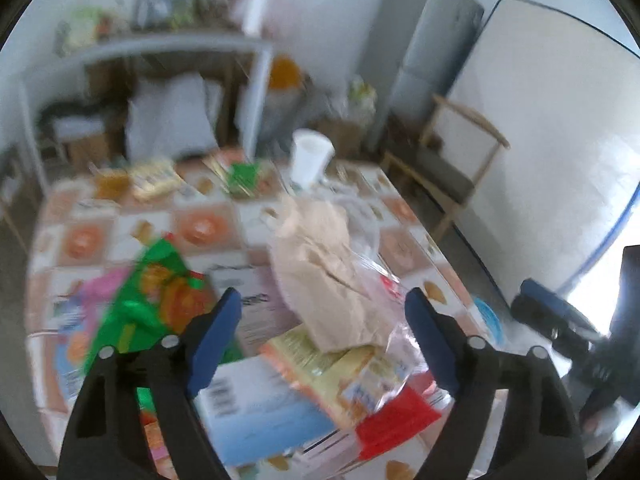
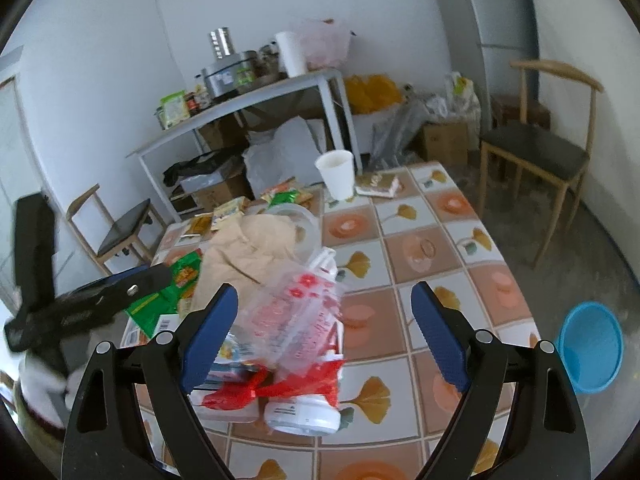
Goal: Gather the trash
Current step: 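Grasp the crumpled brown paper with the left gripper while the right gripper grasps the clear plastic bag, then carry the brown paper and plastic bag over the blue mesh wastebasket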
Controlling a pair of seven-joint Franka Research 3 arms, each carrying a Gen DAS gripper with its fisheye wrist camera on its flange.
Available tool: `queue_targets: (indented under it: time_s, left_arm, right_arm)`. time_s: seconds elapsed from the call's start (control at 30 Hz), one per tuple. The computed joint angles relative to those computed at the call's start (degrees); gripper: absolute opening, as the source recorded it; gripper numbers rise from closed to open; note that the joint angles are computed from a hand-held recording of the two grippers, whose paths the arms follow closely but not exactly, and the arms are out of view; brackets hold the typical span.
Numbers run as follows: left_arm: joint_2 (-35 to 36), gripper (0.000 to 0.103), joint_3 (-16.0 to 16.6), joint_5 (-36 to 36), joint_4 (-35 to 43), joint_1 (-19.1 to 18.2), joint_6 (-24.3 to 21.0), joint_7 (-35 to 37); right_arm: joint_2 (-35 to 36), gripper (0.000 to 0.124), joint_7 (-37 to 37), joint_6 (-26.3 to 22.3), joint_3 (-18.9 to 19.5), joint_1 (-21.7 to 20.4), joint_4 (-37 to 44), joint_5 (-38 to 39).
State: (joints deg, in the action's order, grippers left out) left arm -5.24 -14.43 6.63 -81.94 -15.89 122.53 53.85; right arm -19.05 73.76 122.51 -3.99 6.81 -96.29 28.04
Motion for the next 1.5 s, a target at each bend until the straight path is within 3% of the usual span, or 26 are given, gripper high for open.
queue_targets:
  time_s: [0.07, 0.13, 0.3, 0.4, 0.5, 0.7, 0.8, 1.13, 1.17, 1.23, 1.33, 1.5]
  left_arm:
    - [2.9, 0.068, 0.7, -4.3, 3.1, 0.1, -1.4, 1.9]
    - [5.2, 0.060, 0.6, -4.2, 6.0, 0.1, -3.4, 1.9]
    - [6.9, 0.032, 0.4, -2.4, 7.7, -0.1, -4.7, 1.8]
    - [6.7, 0.020, 0.4, -1.6, 7.1, -0.1, -4.4, 1.8]
    - [6.4, 0.013, 0.4, -0.6, 6.5, -0.2, -4.1, 1.8]
    - [6.5, 0.015, 0.2, 0.6, 7.0, -0.4, -5.2, 1.0]
    - [6.6, 0.034, 0.3, 1.0, 7.5, -0.4, -5.7, 0.9]
    - [10.8, 0.038, 0.5, -0.5, 12.1, -0.5, -9.8, 0.3]
    - [10.8, 0.036, 0.5, -0.5, 11.8, -0.5, -9.3, 0.2]
    - [10.7, 0.021, 0.5, -0.1, 11.4, -0.6, -8.5, 0.2]
    - [9.9, 0.008, 0.6, -0.2, 10.1, -0.5, -6.6, 0.2]
    - [6.8, 0.002, 0.8, -1.2, 5.7, 0.1, -0.2, -0.1]
  right_arm:
    - [1.0, 0.083, 1.0, -1.9, -0.7, -0.2, 1.0, 0.7]
    - [2.8, 0.082, 0.3, -5.0, -1.8, -0.5, 2.8, 1.4]
    - [12.0, 0.074, 4.2, -20.6, -5.5, -2.5, 12.1, 13.3]
    - [16.9, 0.070, 7.1, -27.7, -5.1, -4.9, 16.0, 19.0]
    - [20.5, 0.066, 9.6, -31.6, -3.6, -7.4, 19.1, 22.7]
    - [24.7, 0.063, 12.9, -34.6, -0.8, -10.6, 22.7, 26.6]
    - [25.9, 0.057, 14.8, -35.9, 0.0, -11.8, 23.5, 27.8]
    - [27.8, 0.013, 16.5, -38.3, 1.7, -13.6, 24.5, 30.4]
    - [28.0, 0.007, 16.6, -38.4, 1.7, -13.7, 24.6, 30.6]
    - [27.7, 0.004, 16.1, -38.6, 1.7, -14.1, 24.0, 31.3]
    - [27.1, 0.001, 15.1, -38.6, 1.5, -14.4, 23.5, 32.1]
    - [26.6, 0.000, 14.2, -37.7, 1.2, -14.8, 23.4, 34.7]
